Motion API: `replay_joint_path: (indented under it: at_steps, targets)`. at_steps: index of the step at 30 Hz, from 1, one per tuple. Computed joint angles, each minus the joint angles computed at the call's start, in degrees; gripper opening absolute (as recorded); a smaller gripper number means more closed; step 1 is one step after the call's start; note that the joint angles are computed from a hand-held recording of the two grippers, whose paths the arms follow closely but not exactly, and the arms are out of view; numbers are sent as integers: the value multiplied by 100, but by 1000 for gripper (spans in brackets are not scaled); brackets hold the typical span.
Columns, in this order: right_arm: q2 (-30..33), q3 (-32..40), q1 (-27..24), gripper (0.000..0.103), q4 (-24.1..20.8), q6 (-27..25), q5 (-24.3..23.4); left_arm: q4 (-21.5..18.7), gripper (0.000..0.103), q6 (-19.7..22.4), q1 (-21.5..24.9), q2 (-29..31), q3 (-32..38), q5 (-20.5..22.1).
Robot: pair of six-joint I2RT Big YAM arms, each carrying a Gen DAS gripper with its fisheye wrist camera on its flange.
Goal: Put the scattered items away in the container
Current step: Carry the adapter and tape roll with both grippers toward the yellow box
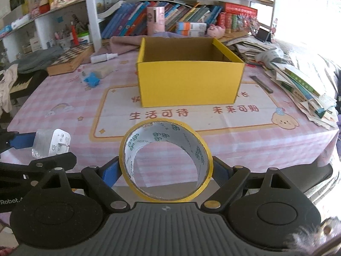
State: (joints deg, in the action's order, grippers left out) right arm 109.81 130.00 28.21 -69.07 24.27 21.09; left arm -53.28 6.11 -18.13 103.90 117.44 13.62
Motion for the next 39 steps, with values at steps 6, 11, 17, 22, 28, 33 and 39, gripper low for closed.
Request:
replay_joint_path:
  at_steps: [6, 11, 17, 22, 28, 33, 39]
  targets:
    - [31, 63, -117, 85, -52, 44, 1, -130, 68, 84, -74, 242, 337, 48]
    - [94, 173, -185, 85, -124, 17, 1, -241, 68, 62, -106, 454, 629, 93]
    - [195, 322, -267, 85, -221, 31, 1, -374, 68, 98, -147, 680, 954, 148]
    - [299, 477, -318, 85, -272, 5, -1, -454, 68, 119, -155, 844, 1197, 185]
    - [456, 725, -374, 85, -385, 0, -3, -606, 68, 184, -163, 1064, 1533, 247]
    - [583, 912, -417, 85, -463, 8, 14, -757, 68, 265, -171, 1292, 1890, 319]
    - [787, 1233, -480, 85, -569, -26, 28, -908, 68, 395, -188, 1603, 2384, 410]
